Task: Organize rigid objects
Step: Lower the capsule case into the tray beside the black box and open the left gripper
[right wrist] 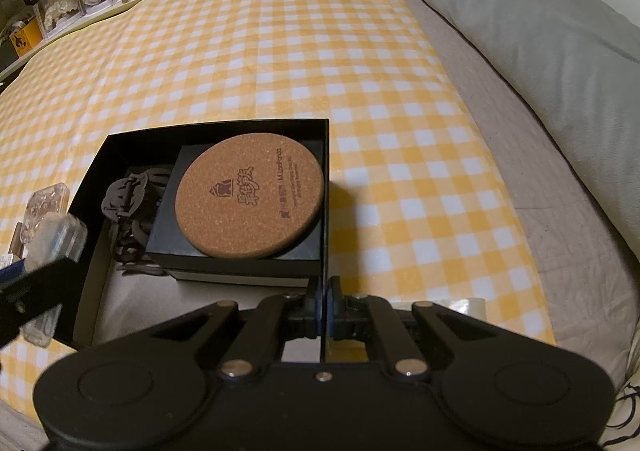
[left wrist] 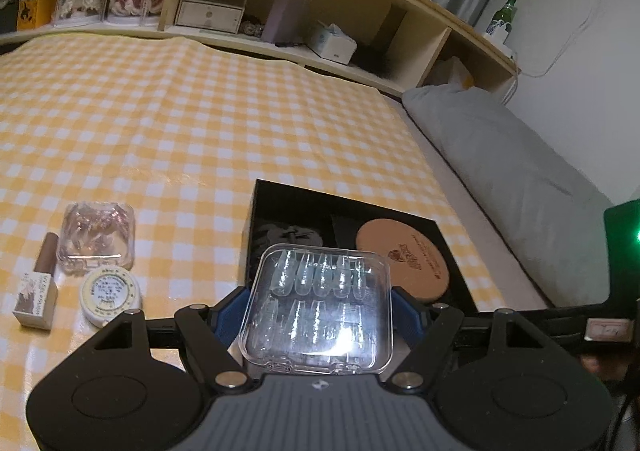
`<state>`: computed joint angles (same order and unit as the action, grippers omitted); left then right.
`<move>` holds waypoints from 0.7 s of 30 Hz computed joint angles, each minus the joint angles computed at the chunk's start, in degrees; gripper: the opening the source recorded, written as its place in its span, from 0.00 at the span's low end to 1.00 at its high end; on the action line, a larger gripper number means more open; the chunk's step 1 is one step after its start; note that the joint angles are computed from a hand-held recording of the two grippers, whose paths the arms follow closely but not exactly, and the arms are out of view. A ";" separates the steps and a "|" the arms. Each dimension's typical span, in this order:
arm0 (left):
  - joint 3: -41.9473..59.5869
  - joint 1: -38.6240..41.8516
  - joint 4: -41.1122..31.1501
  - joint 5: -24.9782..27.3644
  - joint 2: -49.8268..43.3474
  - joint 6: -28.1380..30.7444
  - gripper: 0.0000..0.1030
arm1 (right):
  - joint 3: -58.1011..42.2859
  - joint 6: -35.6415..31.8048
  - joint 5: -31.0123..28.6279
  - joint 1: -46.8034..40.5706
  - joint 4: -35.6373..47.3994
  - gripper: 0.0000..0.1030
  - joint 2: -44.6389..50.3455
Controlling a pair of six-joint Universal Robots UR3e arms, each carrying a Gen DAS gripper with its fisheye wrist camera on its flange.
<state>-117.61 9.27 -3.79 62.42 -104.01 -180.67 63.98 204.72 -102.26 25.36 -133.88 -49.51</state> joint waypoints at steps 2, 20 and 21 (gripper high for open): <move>0.04 0.19 -0.05 0.10 -0.11 -0.29 0.74 | 0.06 -0.03 0.12 -0.09 -0.09 0.03 -0.03; 3.27 -0.18 -10.90 0.69 1.76 2.06 0.79 | 0.05 0.06 0.08 -0.06 -0.11 0.04 -0.13; 3.53 -0.18 -11.72 0.72 1.97 2.48 0.79 | 0.01 0.00 0.12 -0.11 -0.11 0.04 -0.12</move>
<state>-114.09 9.08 -15.51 63.14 -102.04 -178.19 63.99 204.72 -102.14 25.26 -133.98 -49.63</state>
